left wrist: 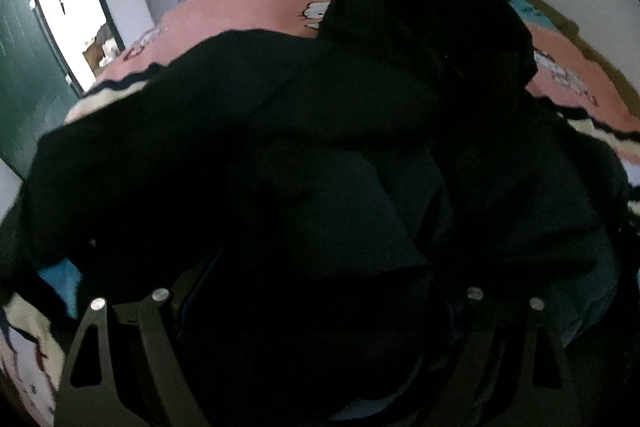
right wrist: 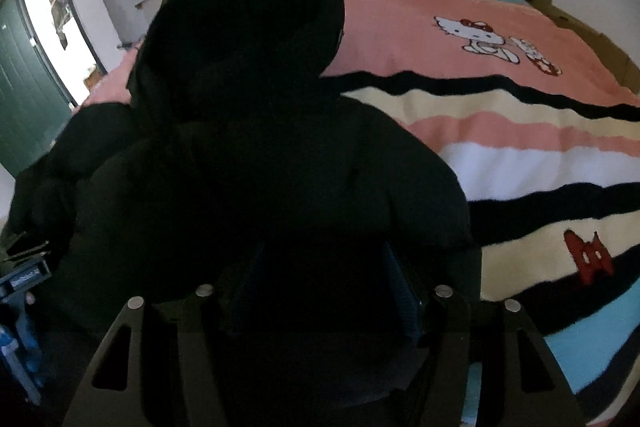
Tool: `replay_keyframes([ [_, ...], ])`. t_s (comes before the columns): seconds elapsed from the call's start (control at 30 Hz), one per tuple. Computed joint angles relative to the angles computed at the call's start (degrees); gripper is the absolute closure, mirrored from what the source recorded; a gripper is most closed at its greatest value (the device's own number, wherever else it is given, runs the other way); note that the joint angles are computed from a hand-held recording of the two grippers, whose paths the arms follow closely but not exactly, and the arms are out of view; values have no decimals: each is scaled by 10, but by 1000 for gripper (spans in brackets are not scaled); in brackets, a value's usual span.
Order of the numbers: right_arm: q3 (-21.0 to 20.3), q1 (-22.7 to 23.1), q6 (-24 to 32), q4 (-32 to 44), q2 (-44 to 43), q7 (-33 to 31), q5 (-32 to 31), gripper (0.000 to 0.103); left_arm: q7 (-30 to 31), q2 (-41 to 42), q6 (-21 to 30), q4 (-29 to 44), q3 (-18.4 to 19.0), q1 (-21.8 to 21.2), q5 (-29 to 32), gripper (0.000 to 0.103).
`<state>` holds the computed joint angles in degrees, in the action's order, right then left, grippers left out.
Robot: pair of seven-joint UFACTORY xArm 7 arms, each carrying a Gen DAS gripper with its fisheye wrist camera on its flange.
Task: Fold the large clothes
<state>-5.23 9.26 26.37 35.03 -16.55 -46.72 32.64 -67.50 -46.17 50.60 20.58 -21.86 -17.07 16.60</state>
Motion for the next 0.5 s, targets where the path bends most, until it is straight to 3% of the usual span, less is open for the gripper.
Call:
replay_keyframes([
  [0.1,8,-12,17,2,-16,29,-30,44,-4,-31,47,16,-23,-9,12,16],
  [0.27,-19,9,46,-21,-96,0,-1,44,-12,-53,86,45,-59,-20,30,16],
  [0.4,-13,18,61,-40,-114,7,-13,44,13,13,68,48,-35,-37,3,16],
  [0.5,2,9,61,-50,-99,39,-44,44,14,-6,84,44,-33,-57,-8,16],
])
